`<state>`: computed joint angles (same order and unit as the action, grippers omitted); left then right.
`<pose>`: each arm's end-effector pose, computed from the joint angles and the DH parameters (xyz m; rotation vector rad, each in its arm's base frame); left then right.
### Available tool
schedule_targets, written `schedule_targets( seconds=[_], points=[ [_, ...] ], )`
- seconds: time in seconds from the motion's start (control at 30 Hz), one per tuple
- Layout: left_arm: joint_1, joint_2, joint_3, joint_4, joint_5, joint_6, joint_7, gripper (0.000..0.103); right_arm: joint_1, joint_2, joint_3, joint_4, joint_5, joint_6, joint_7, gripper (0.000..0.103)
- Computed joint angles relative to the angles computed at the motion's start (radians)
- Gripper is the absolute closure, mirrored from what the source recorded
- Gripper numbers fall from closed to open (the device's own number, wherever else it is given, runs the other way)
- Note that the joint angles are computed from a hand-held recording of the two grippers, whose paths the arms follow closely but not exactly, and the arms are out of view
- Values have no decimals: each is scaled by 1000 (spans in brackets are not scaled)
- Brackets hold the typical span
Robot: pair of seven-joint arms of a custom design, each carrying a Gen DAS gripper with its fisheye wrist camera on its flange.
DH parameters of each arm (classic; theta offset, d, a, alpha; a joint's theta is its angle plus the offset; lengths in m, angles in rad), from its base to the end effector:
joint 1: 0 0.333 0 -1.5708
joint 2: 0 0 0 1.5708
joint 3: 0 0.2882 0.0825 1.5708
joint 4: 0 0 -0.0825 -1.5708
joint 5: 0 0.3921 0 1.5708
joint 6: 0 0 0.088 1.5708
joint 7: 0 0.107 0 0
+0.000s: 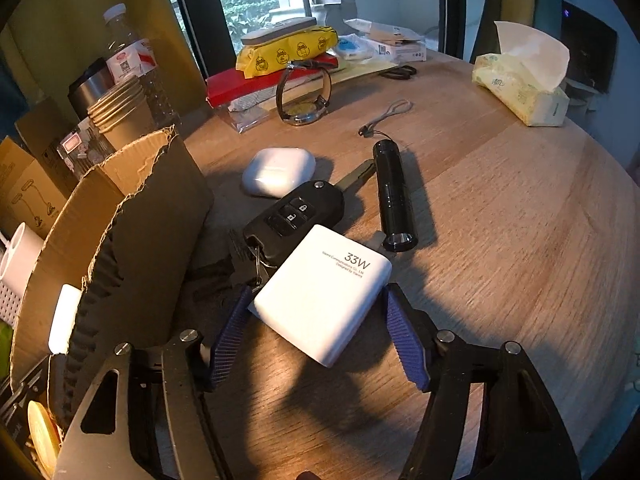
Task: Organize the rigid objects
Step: 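Move the right gripper to the white square charger, then grasp the white square charger with the right gripper and lift it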
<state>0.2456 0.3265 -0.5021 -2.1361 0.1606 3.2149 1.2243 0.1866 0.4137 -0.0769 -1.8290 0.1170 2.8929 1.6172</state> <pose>0.5975 -0.1583 0.3333 -1.8872 1.8643 -1.0480 0.6803 0.0731 0.3530 -1.7974 1.8401 -0.5272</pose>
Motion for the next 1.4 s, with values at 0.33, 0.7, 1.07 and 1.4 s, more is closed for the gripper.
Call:
schedule_targets(
  seconds=[0.33,0.7,1.07,1.4],
  points=[
    [-7,1,10,2,1,1,-11,91,-25,-30,26,-40,44,16,-40,41],
    [-10,1,14,2,4,1,-16,91,-108,-103,103,-117,221,18,-186,45],
    [-30,-2,37,3,8,1,-23,91,-64,-140,46,-180,188,50,-189,46],
    [-32,-4,38,1,10,2,-24,91,23,-96,-64,-145,-34,46,54,35]
  ],
)
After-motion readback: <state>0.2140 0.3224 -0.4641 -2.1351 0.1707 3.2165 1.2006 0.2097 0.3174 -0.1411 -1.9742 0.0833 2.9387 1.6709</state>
